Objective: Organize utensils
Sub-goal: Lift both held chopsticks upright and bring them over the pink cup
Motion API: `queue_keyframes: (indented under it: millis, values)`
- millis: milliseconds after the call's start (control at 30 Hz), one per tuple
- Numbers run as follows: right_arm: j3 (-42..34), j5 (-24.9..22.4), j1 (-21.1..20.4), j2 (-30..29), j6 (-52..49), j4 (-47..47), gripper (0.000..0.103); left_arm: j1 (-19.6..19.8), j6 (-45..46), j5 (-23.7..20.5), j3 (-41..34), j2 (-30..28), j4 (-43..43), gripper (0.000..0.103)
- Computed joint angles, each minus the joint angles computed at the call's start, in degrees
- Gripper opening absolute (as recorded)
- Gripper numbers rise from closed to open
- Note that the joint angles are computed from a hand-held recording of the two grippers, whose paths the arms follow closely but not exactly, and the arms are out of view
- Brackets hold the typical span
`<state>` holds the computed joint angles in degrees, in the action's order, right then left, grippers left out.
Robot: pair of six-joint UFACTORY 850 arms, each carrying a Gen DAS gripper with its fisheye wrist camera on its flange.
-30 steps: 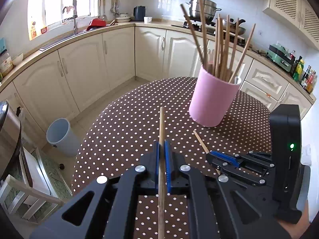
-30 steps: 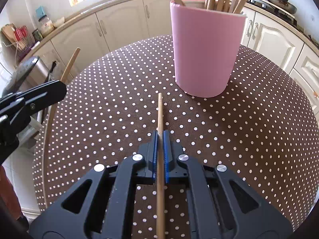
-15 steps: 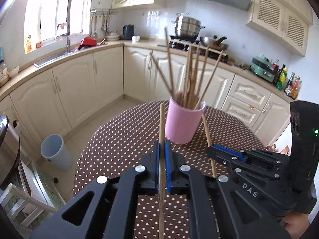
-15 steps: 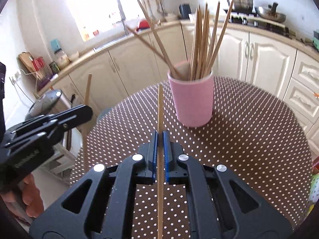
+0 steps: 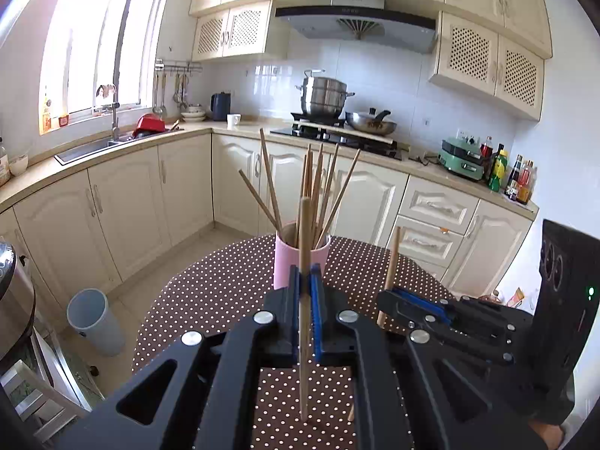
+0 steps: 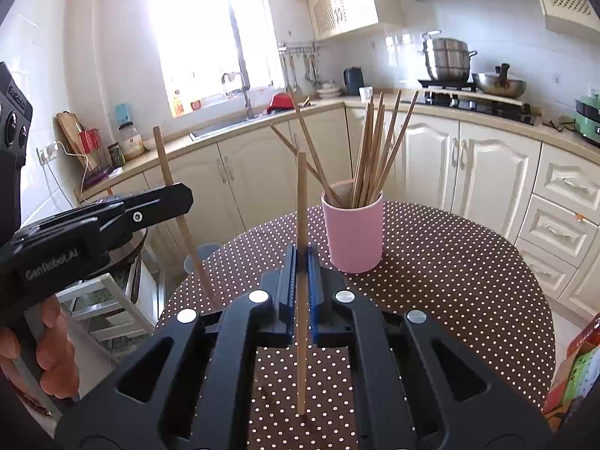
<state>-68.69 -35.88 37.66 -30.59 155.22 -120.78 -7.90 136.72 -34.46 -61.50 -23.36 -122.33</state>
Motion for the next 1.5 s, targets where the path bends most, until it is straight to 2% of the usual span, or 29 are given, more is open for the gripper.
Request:
queue_keyframes:
  millis: [300, 900, 1100, 1500]
  values:
    - [1.3, -7.0, 2.8, 0.1, -3.8, 1.4, 0.006, 0.1, 1.1, -1.8, 1.9, 1.3, -0.7, 0.006]
    - [3.5, -9.2, 1.4, 2.1, 1.0, -1.9, 0.006, 0.0, 0.1, -3.3, -0.6, 0.2, -1.0, 0.006]
    - [3.8, -11.5, 0.4, 3.2, 1.7, -2.6, 0.006, -0.9, 2.9, -3.1, -3.1, -0.3, -4.6, 0.006]
    - [1.8, -13.4, -3.7, 4.1, 3.8, -8.0, 0.006, -3.1, 4.5, -2.5, -13.6, -4.4, -14.6, 0.006]
